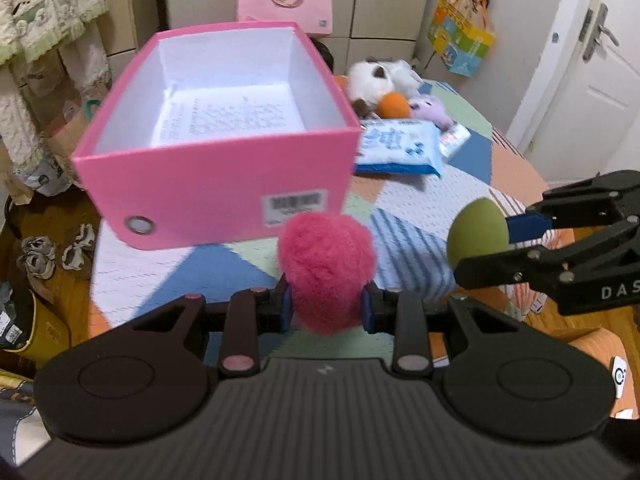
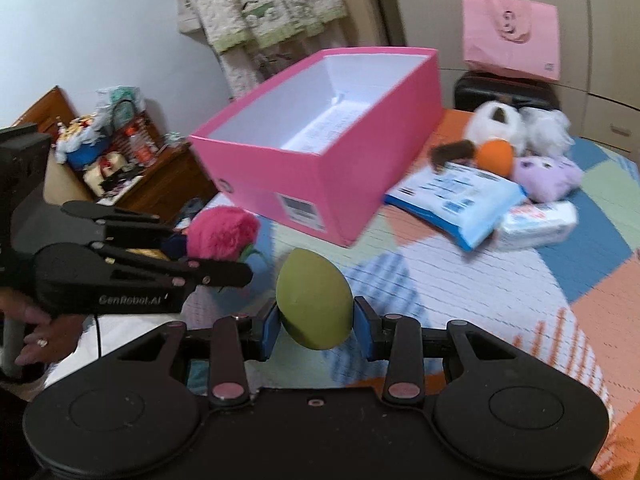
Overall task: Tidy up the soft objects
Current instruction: 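Carry the pink pompom and green sponge with both tools over the pink box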
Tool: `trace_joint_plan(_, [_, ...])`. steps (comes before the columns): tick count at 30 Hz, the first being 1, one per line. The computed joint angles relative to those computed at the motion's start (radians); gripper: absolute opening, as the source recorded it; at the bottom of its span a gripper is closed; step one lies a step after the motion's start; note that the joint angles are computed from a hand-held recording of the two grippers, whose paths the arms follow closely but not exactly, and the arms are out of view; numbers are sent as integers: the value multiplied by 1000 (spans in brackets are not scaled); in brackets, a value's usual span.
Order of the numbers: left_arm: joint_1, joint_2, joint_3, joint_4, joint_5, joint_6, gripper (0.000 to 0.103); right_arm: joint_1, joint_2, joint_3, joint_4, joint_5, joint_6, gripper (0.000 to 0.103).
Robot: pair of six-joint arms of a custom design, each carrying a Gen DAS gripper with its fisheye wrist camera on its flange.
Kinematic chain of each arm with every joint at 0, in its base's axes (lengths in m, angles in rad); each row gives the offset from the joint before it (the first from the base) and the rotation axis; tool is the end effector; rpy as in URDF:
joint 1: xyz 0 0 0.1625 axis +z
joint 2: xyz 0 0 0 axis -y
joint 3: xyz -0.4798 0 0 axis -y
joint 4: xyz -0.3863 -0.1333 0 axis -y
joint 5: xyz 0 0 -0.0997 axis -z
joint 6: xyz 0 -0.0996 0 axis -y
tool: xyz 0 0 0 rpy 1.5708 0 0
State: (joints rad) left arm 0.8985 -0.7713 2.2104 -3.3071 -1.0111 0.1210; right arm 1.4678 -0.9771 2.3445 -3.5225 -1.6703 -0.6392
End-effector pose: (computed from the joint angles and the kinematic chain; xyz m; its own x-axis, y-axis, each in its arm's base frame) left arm -0.1749 -0.5187 0.0625 -0.6824 0.4934 -0.5393 0.6828 0.6936 -0.2294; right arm 0.0730 -0.4944 0.1542 -0.8410 -0.3691 0.3956 -0.5183 0.7594 -0.3933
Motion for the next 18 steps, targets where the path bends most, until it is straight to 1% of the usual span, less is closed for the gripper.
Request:
trace_joint_plan(2, [9,-33,-8,34,-3,7,30,20,1,-18,24,-1,2,43])
trace_joint_plan(5, [17,-65,-21,53,-2,34,30,47,6,-45,38,-4,-4,44])
trace_joint_plan(10, [45,-112,-61,127,-54,67,30,93,27,-99,48,-17,-22,44])
trace_joint_plan(15, [67,-125,-114,164,-108,111,30,121,57,-162,57,-25,-49,44])
trace_joint_plan(18, [76,-106,-149,135,-115,159,30,136,79,-204,39,-33,-85,44])
